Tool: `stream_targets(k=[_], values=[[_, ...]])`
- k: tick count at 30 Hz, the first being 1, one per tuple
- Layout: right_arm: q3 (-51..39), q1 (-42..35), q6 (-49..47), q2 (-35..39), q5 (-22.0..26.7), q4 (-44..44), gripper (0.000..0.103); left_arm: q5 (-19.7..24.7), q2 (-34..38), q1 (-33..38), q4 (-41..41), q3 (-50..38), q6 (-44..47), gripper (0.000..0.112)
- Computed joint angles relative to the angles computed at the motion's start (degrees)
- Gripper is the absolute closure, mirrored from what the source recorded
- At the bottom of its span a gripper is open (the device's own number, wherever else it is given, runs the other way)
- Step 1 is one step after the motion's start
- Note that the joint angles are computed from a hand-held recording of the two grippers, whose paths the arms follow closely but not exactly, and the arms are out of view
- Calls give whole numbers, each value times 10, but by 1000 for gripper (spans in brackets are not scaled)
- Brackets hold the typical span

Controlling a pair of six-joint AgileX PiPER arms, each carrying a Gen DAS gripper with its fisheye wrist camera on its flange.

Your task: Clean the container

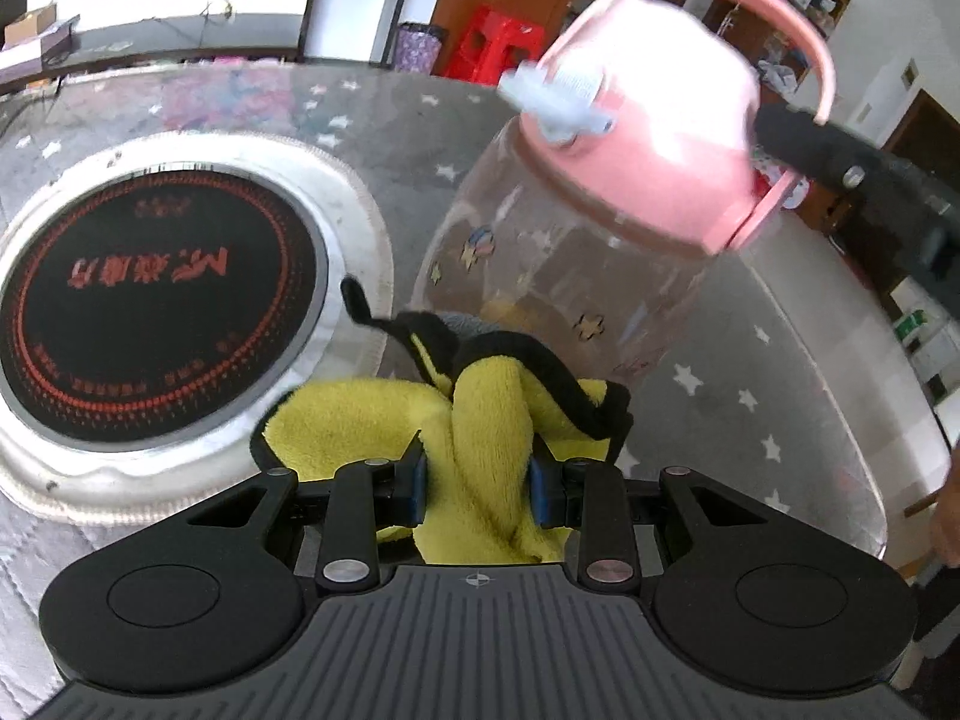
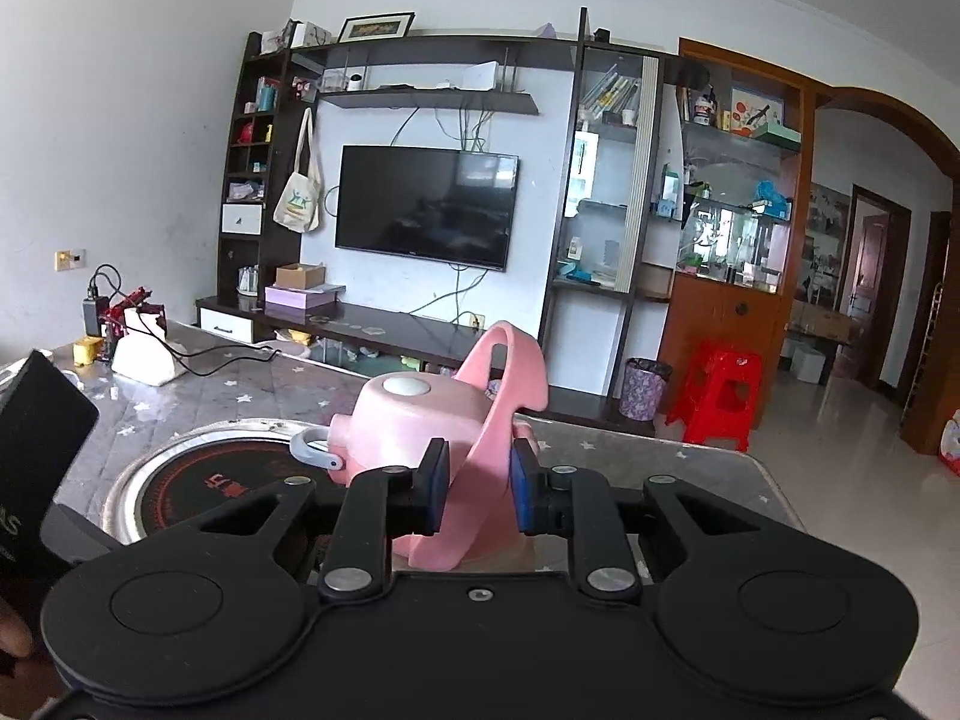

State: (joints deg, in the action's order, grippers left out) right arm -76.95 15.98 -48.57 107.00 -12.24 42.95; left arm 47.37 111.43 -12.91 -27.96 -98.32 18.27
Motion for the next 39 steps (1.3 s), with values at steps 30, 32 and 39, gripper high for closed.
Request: stream_targets(k=[30, 32, 39], values=[[-8, 3, -52, 17, -41, 25, 83, 9, 18, 1, -19, -62, 27, 81], [-13, -1, -57, 18, -37, 30, 84, 8, 22, -3, -23, -59, 33, 81], [-16, -7, -57, 21, -36, 33, 84, 19, 48, -8, -31, -56, 30, 81]])
